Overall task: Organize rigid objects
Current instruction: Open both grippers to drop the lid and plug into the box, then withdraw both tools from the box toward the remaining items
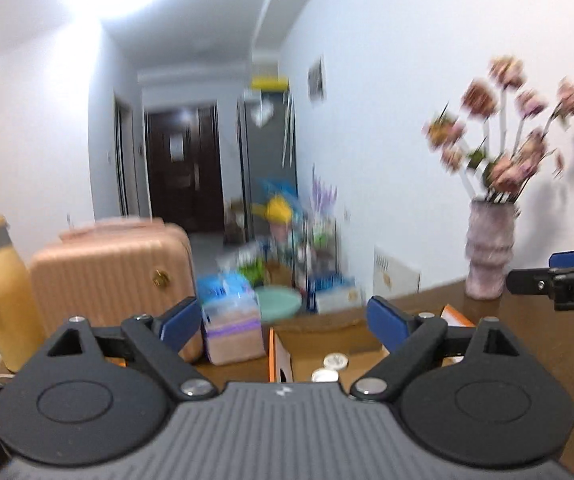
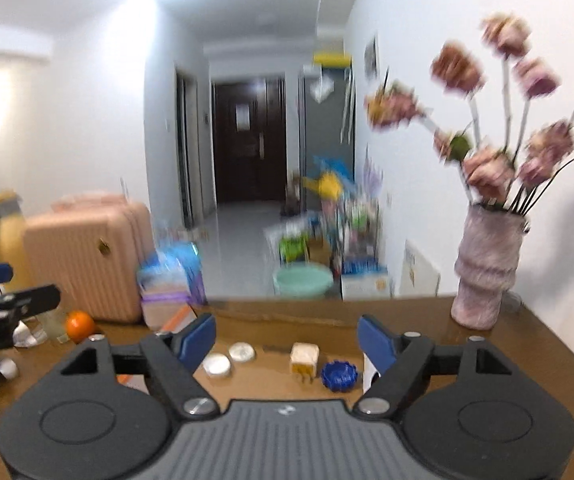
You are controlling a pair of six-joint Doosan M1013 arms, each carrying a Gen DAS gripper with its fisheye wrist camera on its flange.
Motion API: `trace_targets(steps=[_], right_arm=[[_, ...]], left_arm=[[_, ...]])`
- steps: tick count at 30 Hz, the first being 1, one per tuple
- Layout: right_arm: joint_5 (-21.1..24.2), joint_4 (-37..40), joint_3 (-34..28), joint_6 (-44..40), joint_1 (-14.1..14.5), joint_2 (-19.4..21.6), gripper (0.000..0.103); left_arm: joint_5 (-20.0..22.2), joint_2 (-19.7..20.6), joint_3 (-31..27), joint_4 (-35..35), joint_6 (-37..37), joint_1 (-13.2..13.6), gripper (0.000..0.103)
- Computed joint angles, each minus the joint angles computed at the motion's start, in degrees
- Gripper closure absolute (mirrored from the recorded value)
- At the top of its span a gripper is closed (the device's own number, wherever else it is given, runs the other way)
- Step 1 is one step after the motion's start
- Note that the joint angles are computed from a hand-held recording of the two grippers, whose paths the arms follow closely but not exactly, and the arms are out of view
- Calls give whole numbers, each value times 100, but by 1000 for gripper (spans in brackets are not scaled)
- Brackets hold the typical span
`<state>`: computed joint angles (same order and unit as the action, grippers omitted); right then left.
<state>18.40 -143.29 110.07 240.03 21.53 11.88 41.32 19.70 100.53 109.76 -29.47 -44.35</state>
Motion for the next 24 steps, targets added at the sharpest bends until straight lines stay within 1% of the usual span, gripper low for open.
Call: trace_targets(steps=[1,2,4,5,7,8,10,11,13,15,16,17,19,21,23,24], right_arm=[[349,-422,195,460,46,-68,22],[693,-707,377,785,82,-126,19],[1305,-1026,697,1230,176,-230,16],[1546,-1101,831,1391,212,-269,11],[1863,-1193,1108,1728,271,-372,8],[1993,-1204,1240,1868,299,-426,8],[2248,-1200,1468,1990,372,-506,8],[2398,-1074,1558,1925,424,-532,7],[2712,-870,1773,1763,541,-595,5],[3087,-549,1987,1590,720,-661,2],[3273,-536,2130,1605,801,-698,0],[3341,-546,2237,1608,857,-738,0],[3323,-569,2431,1489,962,-817,0],[3337,-436,2568,1259,1088,-846,0],[3537,-243,2726,1022,1285,-826,0],[3636,-128,2807,909,1394,-823,0]], left_arm=[[168,-68,171,300,-337,-69,8],[404,-150,393,688,-843,-155,6],[761,-264,720,1063,-1454,-313,3],[840,-309,838,1135,-1574,-376,3],[921,-399,1034,1103,-1569,-517,2],[1047,-433,1156,1139,-1600,-602,2],[1477,-505,1422,1148,-1687,-796,0],[1648,-527,1523,1126,-1708,-892,0],[1819,-576,1690,1027,-1702,-1042,0],[1928,-628,1840,785,-1539,-1206,0],[2082,-632,1917,678,-1447,-1314,0],[2308,-620,1992,564,-1319,-1450,0],[2678,-601,2147,504,-1320,-1667,0],[2865,-635,2301,443,-1420,-1869,0],[3024,-660,2467,572,-1659,-2018,0],[3037,-678,2520,562,-1743,-2067,0]])
